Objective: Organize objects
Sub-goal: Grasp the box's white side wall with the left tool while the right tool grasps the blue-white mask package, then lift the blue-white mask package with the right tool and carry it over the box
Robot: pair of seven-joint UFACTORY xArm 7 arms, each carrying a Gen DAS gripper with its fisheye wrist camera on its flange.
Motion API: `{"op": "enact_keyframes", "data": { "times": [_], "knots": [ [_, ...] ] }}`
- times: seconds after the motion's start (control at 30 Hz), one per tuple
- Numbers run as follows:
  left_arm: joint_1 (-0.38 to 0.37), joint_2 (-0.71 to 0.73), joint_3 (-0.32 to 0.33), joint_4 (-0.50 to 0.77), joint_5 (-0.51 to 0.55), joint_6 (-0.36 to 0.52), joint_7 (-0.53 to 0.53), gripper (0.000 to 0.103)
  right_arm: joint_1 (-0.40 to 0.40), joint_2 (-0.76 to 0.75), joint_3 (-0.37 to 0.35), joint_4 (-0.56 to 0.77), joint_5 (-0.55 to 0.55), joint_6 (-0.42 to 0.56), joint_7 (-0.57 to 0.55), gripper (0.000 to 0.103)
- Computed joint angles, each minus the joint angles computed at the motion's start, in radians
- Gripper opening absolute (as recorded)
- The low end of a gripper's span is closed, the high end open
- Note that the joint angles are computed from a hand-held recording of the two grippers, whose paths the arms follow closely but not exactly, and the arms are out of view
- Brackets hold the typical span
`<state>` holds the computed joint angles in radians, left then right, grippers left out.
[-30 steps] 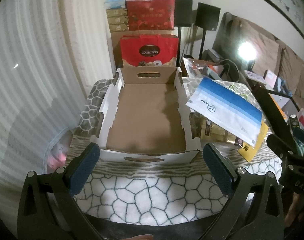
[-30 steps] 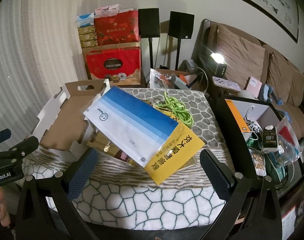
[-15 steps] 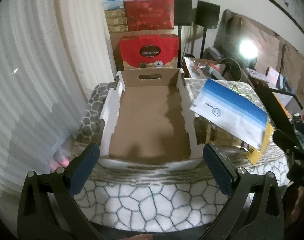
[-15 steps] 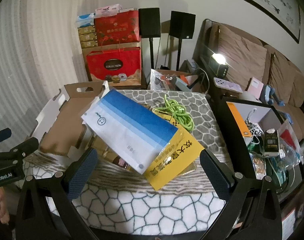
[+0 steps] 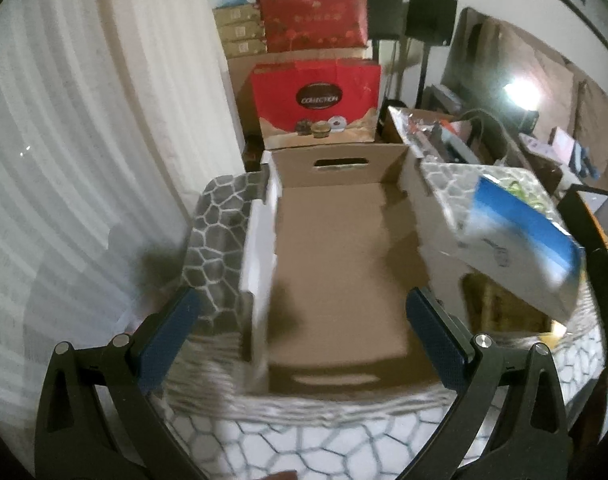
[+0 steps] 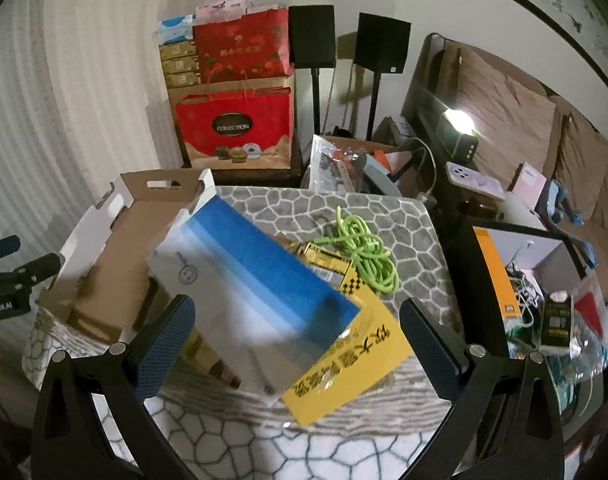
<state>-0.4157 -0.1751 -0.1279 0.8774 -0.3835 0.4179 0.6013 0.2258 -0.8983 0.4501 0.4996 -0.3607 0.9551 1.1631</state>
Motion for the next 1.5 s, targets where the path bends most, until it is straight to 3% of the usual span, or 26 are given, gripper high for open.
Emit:
{"op": "enact_keyframes", "data": {
  "times": [0.17, 0.27, 0.43, 0.63, 0.73, 0.8, 0.9, 0.97, 1.17, 1.23, 1.43, 1.5],
  "knots": [
    [0.04, 0.143, -0.003, 0.126, 0.033, 0.048, 0.011, 0.103, -0.012, 0.02, -0.077, -0.021, -0.012, -0.053, -0.09, 0.103],
    [0.074, 0.226, -0.012, 0.218, 0.031, 0.143, 0.016, 0.099, -0.018, 0.03, -0.119, -0.033, -0.007, -0.106, -0.157, 0.102],
    [0.109, 0.302, -0.034, 0.296, 0.078, 0.225, 0.025, 0.093, -0.037, 0.1, -0.173, -0.01, 0.007, -0.177, -0.304, 0.093],
    [0.111, 0.311, -0.051, 0.285, 0.128, 0.237, 0.043, 0.07, -0.018, 0.205, -0.26, 0.022, 0.115, -0.247, -0.506, 0.083],
    [0.111, 0.319, -0.051, 0.283, 0.147, 0.25, 0.046, 0.051, 0.0, 0.222, -0.287, 0.016, 0.175, -0.266, -0.589, 0.075],
    [0.113, 0.329, -0.051, 0.288, 0.151, 0.268, 0.047, 0.035, 0.009, 0.229, -0.298, 0.012, 0.211, -0.272, -0.638, 0.075],
    [0.118, 0.342, -0.052, 0.299, 0.147, 0.295, 0.055, 0.019, 0.012, 0.232, -0.306, 0.009, 0.253, -0.262, -0.694, 0.074],
    [0.113, 0.34, -0.049, 0.28, 0.171, 0.267, 0.046, 0.013, 0.011, 0.227, -0.309, 0.007, 0.278, -0.248, -0.716, 0.074],
    [0.123, 0.315, -0.053, 0.246, 0.15, 0.247, 0.089, 0.013, 0.022, 0.214, -0.333, -0.008, 0.362, -0.229, -0.785, 0.072],
    [0.126, 0.305, -0.051, 0.238, 0.142, 0.25, 0.097, 0.013, 0.015, 0.218, -0.324, -0.005, 0.365, -0.214, -0.792, 0.054],
    [0.14, 0.255, -0.043, 0.199, 0.08, 0.27, 0.134, 0.013, -0.005, 0.168, -0.302, -0.023, 0.369, -0.184, -0.754, 0.018],
    [0.141, 0.235, -0.038, 0.181, 0.061, 0.274, 0.147, 0.013, 0.004, 0.147, -0.313, -0.035, 0.389, -0.183, -0.753, 0.015]
  ]
}}
